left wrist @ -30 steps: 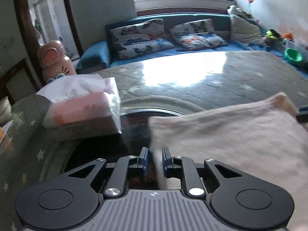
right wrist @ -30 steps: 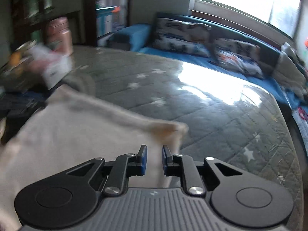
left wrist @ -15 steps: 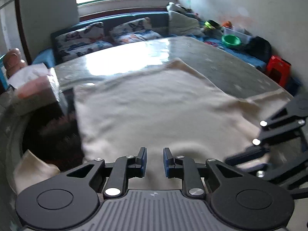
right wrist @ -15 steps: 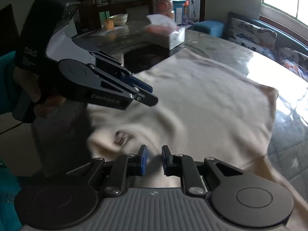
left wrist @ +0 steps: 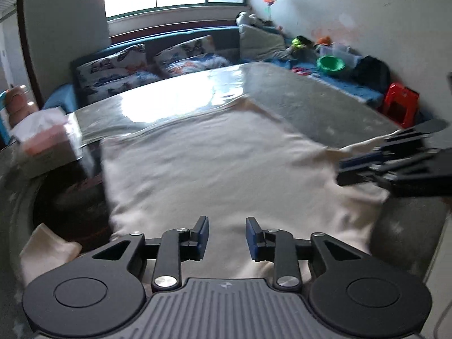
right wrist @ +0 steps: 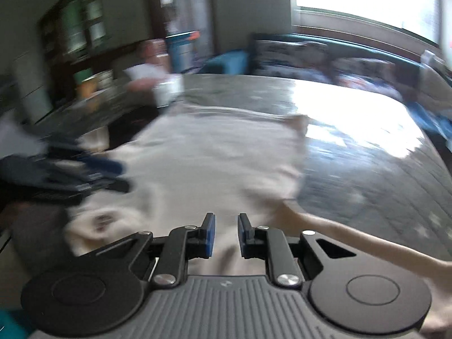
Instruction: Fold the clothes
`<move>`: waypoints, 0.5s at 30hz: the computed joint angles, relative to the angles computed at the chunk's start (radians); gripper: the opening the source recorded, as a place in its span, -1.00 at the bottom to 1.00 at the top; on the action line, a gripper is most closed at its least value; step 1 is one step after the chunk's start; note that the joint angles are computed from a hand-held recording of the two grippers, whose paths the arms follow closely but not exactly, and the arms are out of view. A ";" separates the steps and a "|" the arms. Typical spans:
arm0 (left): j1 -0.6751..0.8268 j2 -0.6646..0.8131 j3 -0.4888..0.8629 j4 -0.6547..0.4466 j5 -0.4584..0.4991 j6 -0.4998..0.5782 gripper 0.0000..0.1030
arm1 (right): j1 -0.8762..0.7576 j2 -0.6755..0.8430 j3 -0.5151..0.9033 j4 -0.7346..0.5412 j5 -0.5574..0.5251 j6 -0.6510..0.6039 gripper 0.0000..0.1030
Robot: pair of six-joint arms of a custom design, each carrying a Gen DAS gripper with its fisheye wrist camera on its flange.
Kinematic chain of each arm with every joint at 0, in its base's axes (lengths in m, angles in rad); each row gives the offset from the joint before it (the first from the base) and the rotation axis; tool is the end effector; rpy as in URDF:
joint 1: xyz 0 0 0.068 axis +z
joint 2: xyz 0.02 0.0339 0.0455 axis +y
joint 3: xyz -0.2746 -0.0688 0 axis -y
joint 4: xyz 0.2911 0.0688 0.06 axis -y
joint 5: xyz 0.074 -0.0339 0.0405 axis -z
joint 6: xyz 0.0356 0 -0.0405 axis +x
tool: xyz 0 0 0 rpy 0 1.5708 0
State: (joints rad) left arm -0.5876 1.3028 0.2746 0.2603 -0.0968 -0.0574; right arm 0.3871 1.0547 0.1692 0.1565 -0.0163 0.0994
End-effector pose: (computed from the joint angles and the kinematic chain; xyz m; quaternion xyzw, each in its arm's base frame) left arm 0.1914 -0.1234 0.0840 0.2226 0.8923 -0.0815 0.3843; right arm 0.1821 0.0749 0.0919 -0.1341 0.9028 0.1056 0.3947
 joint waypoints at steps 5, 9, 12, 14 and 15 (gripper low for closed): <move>-0.057 0.102 0.033 0.042 -0.010 0.003 -0.37 | -0.166 0.175 -0.002 0.174 -0.028 -0.021 -0.71; -0.053 0.121 0.031 0.049 -0.006 0.024 -0.30 | -0.272 0.121 -0.030 0.161 -0.042 -0.061 -0.69; -0.042 0.117 0.045 0.020 0.002 0.032 -0.29 | -0.345 -0.033 -0.073 0.067 -0.037 -0.087 -0.50; -0.050 0.111 0.057 0.008 -0.004 0.030 -0.29 | -0.441 -0.199 -0.111 -0.058 -0.064 -0.111 -0.41; -0.058 0.103 0.061 0.004 -0.002 0.027 -0.29 | -0.488 -0.284 -0.124 -0.135 -0.070 -0.125 -0.38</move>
State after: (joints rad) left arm -0.6452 1.4059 0.3361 0.2642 -0.0983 -0.0305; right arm -0.1011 0.7703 0.0452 0.0216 -0.0867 -0.0252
